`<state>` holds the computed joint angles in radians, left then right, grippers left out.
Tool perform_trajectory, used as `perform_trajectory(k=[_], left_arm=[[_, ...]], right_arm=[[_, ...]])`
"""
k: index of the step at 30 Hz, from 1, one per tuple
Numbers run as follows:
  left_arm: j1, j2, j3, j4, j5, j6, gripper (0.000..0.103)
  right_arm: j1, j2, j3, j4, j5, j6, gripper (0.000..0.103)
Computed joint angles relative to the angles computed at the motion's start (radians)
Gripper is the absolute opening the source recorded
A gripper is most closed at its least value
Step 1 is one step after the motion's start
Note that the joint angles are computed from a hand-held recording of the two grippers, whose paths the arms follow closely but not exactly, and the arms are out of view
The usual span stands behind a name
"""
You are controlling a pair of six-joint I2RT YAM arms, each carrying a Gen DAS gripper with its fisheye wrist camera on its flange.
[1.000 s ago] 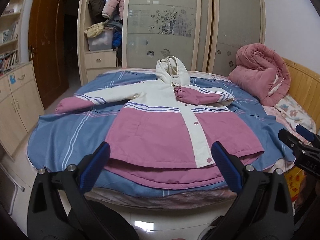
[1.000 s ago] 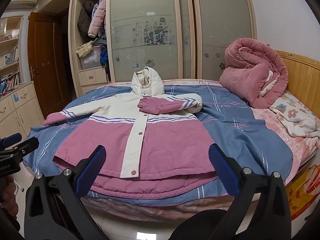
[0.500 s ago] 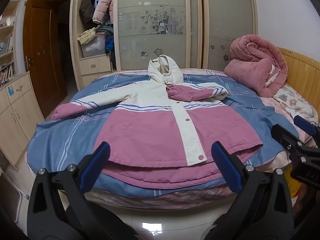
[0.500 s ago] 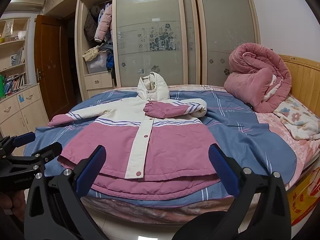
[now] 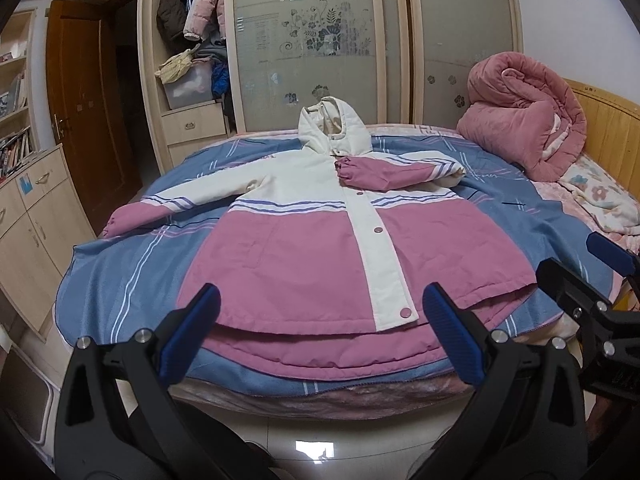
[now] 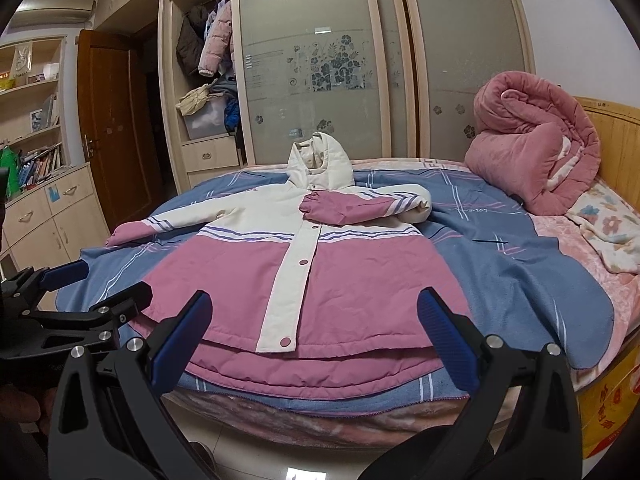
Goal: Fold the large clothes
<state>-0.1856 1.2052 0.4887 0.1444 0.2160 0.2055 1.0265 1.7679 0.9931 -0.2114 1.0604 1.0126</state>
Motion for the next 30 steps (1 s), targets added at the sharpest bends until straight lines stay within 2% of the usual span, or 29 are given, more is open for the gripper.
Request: perform_trajectory(k=[12,18,22,26,30], left_arm=[[-0.063,0.162,0.065,0.064,-0.087,-0.025,0.101],[-0.057,0.306,0.208,0.010,-0.074,-0.049,0.101],[-0.053,0.457,0.391,-0.088,-0.035,-0.049,0.101],[-0.067,0.610,0.622,-0.230,-0.024,-0.014,0.101],[-0.089,0.795,0.958,-0.454,0.004,-0.012,0.101]], right_arm=[[-0.098,0.020,-0.060,0.236,-0.093,-0.164,0.102],[-0.149,0.068,-0.079,0.365,-0.130,-0.239,0.102],[-0.189,0.077,-0.142,0.504,-0.207,-0.271,0.102],[-0.204,0.099,-0.131,0.515,-0.220,-0.273,0.102],[-0.212,0.128,-0.110,0.515,-0.238,-0.299,0.102]])
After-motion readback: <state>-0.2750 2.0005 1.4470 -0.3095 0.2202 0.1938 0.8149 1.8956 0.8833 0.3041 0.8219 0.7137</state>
